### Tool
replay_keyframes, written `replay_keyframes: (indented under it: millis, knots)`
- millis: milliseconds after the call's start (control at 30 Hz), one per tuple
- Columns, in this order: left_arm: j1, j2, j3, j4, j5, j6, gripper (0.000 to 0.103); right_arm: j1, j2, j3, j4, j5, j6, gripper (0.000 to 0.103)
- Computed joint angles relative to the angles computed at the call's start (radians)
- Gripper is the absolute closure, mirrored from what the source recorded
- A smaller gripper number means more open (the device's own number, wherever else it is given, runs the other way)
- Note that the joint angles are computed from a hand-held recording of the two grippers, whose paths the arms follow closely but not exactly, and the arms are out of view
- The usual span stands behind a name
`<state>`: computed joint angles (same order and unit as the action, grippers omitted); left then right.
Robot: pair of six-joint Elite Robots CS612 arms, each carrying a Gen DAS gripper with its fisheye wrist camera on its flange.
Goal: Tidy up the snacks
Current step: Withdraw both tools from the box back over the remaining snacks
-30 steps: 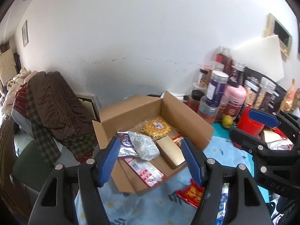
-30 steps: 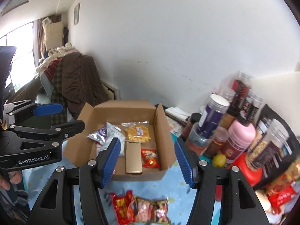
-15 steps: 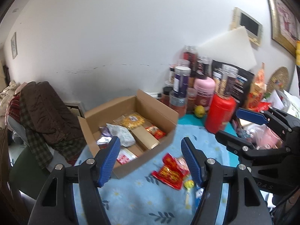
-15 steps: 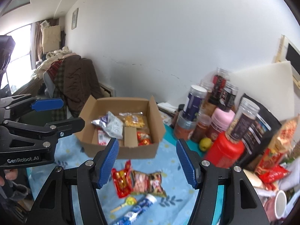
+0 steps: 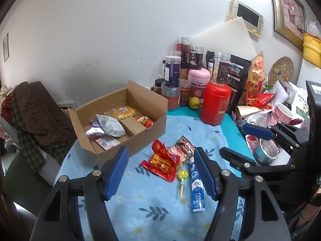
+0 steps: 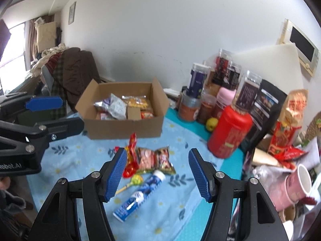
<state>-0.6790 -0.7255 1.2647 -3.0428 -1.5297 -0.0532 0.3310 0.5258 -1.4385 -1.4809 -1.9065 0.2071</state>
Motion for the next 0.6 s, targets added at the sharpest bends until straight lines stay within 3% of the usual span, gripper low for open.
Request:
replay_keyframes:
  millis: [600]
  knots:
    - [0.006,0.032,0.033,0.075,-0.022,-0.081,0.036,0.004,0.046,0.014,0.122,0.017,0.134,0.039]
